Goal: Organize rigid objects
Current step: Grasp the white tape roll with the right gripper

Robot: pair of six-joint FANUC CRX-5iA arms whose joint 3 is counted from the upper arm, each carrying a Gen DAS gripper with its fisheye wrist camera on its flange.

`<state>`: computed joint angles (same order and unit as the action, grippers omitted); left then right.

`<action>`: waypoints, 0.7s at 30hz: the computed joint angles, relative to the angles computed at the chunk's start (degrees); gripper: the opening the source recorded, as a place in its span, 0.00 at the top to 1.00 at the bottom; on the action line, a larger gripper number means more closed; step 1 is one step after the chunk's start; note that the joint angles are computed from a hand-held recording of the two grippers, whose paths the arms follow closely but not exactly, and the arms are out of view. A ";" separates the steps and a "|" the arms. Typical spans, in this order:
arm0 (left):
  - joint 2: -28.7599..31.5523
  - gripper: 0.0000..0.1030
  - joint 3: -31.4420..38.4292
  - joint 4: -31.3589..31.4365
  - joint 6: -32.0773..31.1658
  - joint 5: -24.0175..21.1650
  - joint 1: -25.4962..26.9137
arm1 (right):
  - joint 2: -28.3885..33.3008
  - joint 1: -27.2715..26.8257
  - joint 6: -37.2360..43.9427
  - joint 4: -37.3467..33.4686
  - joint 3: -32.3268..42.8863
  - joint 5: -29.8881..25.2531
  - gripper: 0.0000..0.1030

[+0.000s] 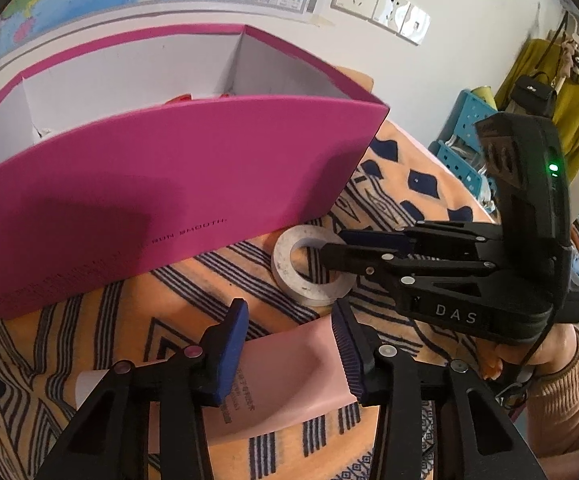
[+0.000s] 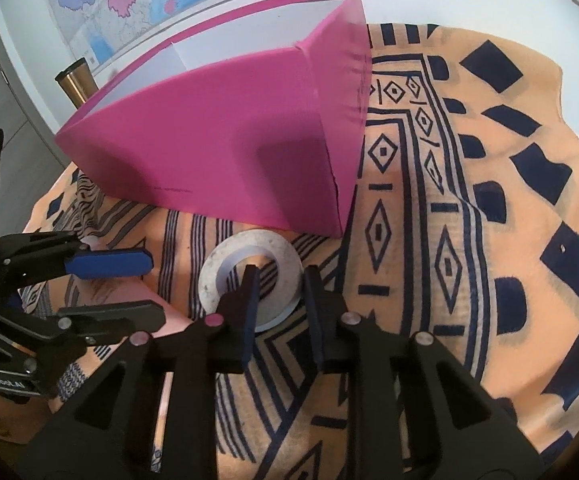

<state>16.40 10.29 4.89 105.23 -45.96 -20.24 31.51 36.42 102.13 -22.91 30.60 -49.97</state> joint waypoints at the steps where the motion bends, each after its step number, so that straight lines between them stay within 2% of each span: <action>1: 0.20 0.62 0.03 0.46 -0.19 -0.23 0.11 | -0.30 0.39 -0.05 1.03 -0.70 0.90 0.79; 10: 0.27 0.62 -1.09 4.28 -2.60 1.08 0.66 | -2.37 0.06 1.35 -1.25 -2.73 2.48 0.84; 21: 0.66 0.62 -0.89 4.66 -2.99 0.61 0.64 | -2.69 -0.61 3.51 -5.53 -2.35 1.24 0.84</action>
